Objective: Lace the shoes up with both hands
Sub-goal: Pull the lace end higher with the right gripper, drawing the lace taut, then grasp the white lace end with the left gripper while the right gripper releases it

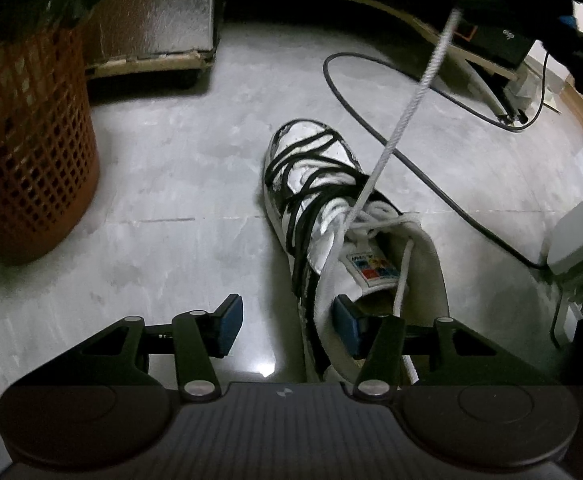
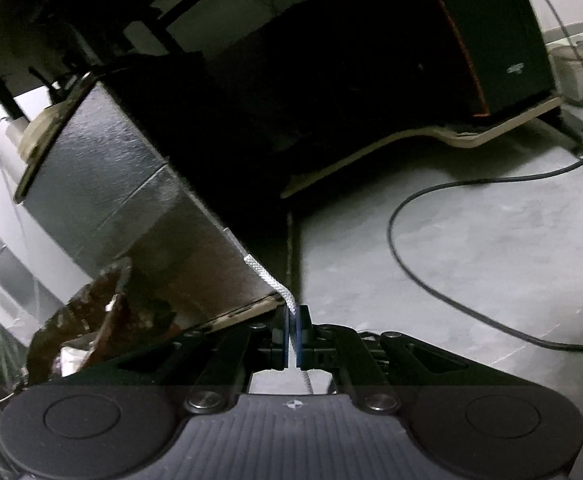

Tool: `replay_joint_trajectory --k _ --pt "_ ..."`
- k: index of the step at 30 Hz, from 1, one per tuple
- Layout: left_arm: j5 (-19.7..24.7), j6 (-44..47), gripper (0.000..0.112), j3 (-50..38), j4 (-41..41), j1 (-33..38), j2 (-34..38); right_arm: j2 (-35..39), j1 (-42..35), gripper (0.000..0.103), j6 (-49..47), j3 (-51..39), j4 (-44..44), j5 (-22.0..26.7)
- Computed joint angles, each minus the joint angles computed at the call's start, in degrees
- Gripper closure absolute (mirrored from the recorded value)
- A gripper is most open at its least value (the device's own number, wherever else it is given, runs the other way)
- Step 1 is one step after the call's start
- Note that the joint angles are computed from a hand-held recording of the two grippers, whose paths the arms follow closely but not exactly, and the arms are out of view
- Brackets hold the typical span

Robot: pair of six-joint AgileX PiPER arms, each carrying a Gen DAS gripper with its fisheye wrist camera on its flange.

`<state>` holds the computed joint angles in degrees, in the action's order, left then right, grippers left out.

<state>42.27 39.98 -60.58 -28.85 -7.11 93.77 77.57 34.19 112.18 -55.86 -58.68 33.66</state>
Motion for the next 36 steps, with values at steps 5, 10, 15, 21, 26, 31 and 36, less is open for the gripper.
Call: replay_joint_trajectory --k 5,10,15,21,26,31,36 --pt "-0.1 1.8 0.059 0.0 -2.3 0.9 -0.6 0.2 -1.5 0.099 -4.6 -0.2 2.3 -8.3" --pt "0.1 4.3 0.059 0.4 -5.1 1.9 -1.1 0.8 -2.8 0.099 -12.8 -0.8 8.2 -14.0" --pt "-0.1 9.3 0.059 0.7 -11.1 2.9 -2.5 -0.5 -4.3 0.099 -9.7 0.7 8.1 -14.7" --pt "-1.0 18.6 0.059 -2.0 -17.9 1.2 -3.1 -3.0 -6.0 0.099 -16.6 1.6 18.0 -15.2" --pt "0.2 23.1 0.064 -4.1 -21.3 0.2 -3.4 -3.6 -6.5 0.099 -24.7 1.2 25.6 -16.1" --pt "0.6 24.8 0.082 -4.9 -24.1 0.3 -4.1 -3.9 -5.8 0.099 -24.3 1.1 24.5 -15.2" --pt "-1.1 24.4 0.084 -6.0 -23.9 0.3 -4.2 -3.9 -7.2 0.099 -31.7 0.2 33.1 -15.1"
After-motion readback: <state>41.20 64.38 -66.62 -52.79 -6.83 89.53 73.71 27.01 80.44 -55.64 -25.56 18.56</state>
